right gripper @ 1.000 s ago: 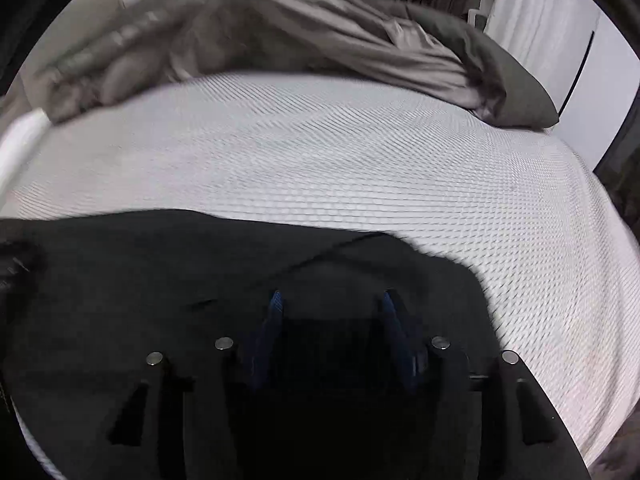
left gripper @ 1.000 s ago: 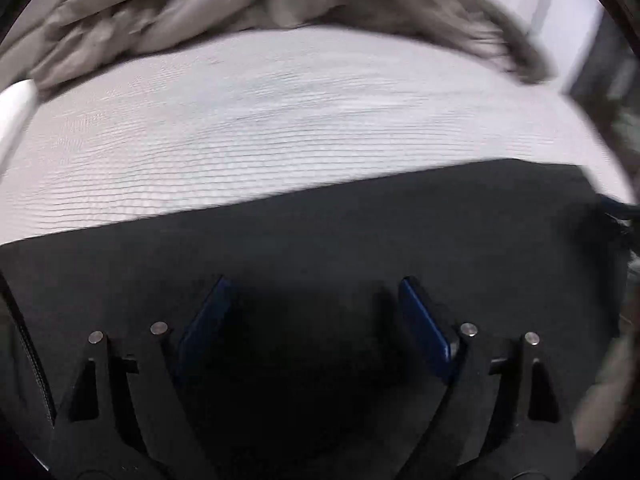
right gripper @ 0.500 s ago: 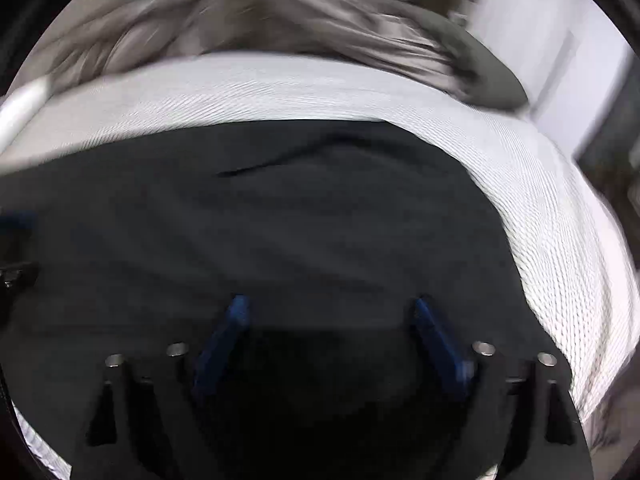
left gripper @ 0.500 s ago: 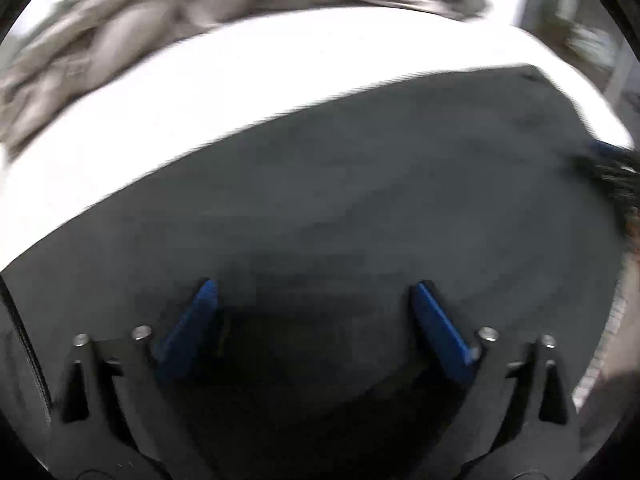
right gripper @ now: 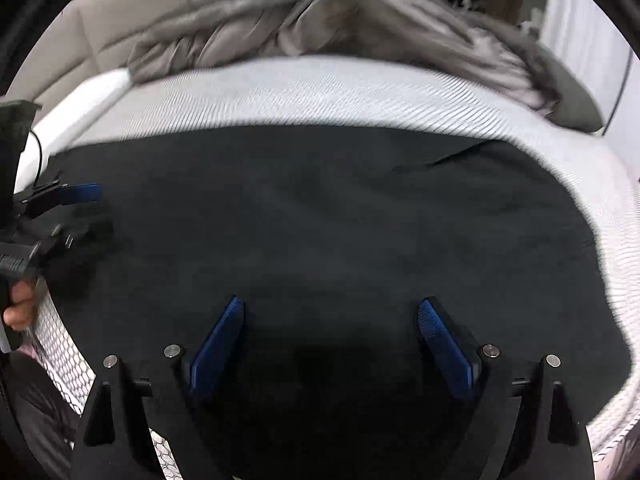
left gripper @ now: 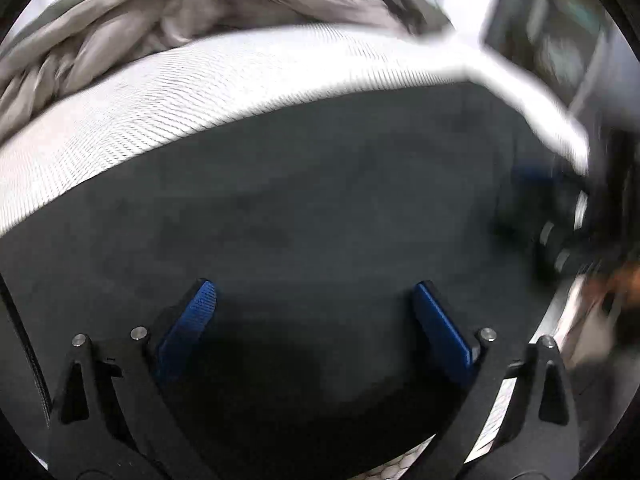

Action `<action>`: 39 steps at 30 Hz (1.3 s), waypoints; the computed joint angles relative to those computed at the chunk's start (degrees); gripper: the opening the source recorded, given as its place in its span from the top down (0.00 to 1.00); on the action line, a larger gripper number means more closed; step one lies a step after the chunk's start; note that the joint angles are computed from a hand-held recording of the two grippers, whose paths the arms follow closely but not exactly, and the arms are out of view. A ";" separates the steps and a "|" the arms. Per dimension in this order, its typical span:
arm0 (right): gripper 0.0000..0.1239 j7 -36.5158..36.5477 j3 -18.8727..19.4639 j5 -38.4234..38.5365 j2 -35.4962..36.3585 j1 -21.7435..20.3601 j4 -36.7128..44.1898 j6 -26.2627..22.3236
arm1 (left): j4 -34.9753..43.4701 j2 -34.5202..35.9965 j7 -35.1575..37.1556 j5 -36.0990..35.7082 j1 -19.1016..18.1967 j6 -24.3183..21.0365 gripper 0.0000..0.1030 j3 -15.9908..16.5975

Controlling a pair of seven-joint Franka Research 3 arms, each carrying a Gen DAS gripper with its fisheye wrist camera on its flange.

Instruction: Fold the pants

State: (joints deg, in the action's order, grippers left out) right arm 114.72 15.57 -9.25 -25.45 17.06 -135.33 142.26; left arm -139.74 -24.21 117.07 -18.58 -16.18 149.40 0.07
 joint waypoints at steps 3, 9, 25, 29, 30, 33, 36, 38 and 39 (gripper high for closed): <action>0.26 -2.43 -0.42 -0.93 -2.15 0.43 -2.52 1.48 | -0.74 -1.17 2.94 -2.57 1.47 -1.47 0.03 0.24; 0.26 12.37 5.79 -15.92 -12.39 -14.29 -8.31 -7.34 | -2.44 -2.96 1.20 0.72 7.06 -1.28 0.01 1.96; 0.24 13.90 3.45 -7.64 -3.00 -4.03 -0.43 0.72 | -1.45 -1.47 1.29 3.67 6.26 1.15 0.01 -0.84; 0.24 9.56 3.63 -5.18 -0.26 0.72 0.42 3.80 | -2.91 -2.94 -1.73 8.54 10.84 1.42 0.00 -0.73; 0.24 8.86 4.05 -5.08 1.19 1.30 1.07 3.50 | -3.28 -3.20 -2.86 10.11 12.46 1.77 0.00 -0.54; 0.22 7.54 4.89 -8.96 1.56 1.12 1.63 -1.47 | -4.93 -4.37 -6.60 14.27 17.08 2.97 0.00 1.06; 0.20 11.09 5.47 -12.60 0.99 -0.65 2.48 -6.55 | -3.88 -4.45 -7.03 11.06 17.38 -0.47 0.01 5.86; 0.20 15.68 5.55 -13.68 0.26 -1.68 2.99 -8.32 | -3.83 -5.80 -6.98 9.41 17.15 -1.52 0.01 6.63; 0.20 17.98 5.68 -13.93 0.42 -1.92 3.47 -8.57 | -4.36 -7.11 -4.85 7.29 14.66 -1.15 0.01 8.35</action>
State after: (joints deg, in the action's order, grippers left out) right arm 132.70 21.25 -23.18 -25.03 15.14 -131.86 133.70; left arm -144.10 -31.33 112.23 -11.28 -1.52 148.26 8.43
